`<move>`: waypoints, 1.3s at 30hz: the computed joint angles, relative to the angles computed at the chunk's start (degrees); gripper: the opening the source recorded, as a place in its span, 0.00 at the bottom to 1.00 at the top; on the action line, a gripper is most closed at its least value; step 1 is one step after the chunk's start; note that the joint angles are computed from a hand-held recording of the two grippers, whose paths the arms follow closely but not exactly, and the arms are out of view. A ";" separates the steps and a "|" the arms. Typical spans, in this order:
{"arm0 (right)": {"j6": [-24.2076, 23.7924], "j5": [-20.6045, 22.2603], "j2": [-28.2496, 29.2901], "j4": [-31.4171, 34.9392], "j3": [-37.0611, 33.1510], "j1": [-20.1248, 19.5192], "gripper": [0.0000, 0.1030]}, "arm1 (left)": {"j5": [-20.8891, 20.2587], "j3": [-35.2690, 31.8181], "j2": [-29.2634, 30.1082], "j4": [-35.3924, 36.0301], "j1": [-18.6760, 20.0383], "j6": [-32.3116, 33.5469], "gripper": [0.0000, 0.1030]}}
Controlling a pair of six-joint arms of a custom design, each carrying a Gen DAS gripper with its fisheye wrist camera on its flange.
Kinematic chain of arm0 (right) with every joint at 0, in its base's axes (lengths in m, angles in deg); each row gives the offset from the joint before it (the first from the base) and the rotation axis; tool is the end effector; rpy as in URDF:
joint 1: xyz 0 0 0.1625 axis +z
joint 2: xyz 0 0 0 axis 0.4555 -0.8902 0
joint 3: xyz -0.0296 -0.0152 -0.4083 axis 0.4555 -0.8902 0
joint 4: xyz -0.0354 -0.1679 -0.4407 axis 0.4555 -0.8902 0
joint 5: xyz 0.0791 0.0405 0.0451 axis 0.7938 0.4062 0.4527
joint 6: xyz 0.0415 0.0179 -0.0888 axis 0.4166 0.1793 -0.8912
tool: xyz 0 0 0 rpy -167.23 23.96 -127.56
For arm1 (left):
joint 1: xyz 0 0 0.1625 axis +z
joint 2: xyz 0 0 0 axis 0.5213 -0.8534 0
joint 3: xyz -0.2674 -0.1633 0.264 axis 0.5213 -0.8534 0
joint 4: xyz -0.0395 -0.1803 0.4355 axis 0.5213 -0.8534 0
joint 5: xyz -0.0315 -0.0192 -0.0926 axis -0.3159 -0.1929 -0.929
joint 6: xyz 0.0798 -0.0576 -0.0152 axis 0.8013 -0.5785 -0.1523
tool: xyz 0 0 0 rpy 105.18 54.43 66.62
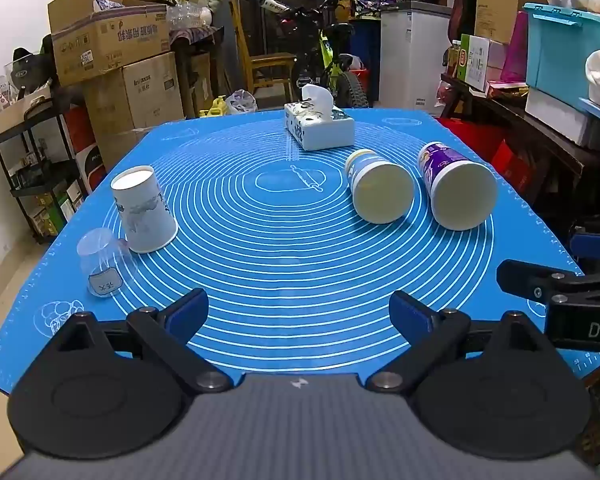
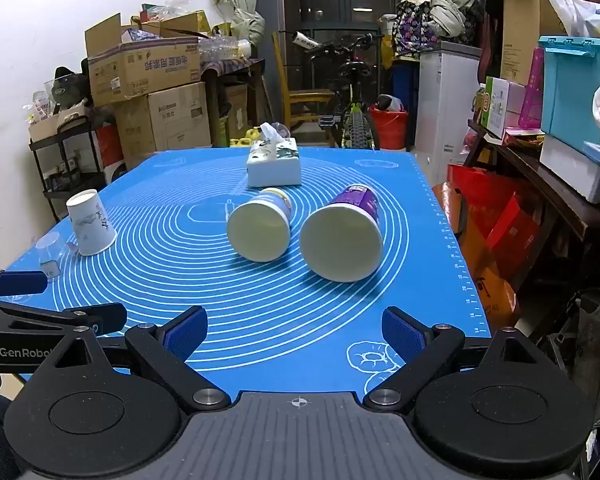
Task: Flip cup upside down
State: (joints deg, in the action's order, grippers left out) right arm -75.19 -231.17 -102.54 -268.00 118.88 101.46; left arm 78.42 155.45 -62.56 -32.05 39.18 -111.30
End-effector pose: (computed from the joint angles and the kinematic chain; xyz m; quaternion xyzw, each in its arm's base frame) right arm 0.3439 -0.3449 -0.1422 0.1731 -0.8272 0.4367 0.3084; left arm 0.0683 -0.3827 0.2845 0.2625 0.8287 -0.3721 0.3254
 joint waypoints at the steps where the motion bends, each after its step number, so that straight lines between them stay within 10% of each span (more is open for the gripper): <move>1: -0.04 -0.04 -0.01 0.01 0.01 0.01 0.91 | -0.10 -0.10 0.12 0.19 -0.02 -0.17 0.93; 39: -0.82 -0.09 0.12 -1.03 0.14 -0.06 0.91 | -0.85 -0.02 -0.18 -0.31 -0.09 1.10 0.93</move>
State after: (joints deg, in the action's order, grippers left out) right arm -76.01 -231.25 -102.42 -269.03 119.02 101.40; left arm 77.57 155.42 -62.74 -32.36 39.09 -110.20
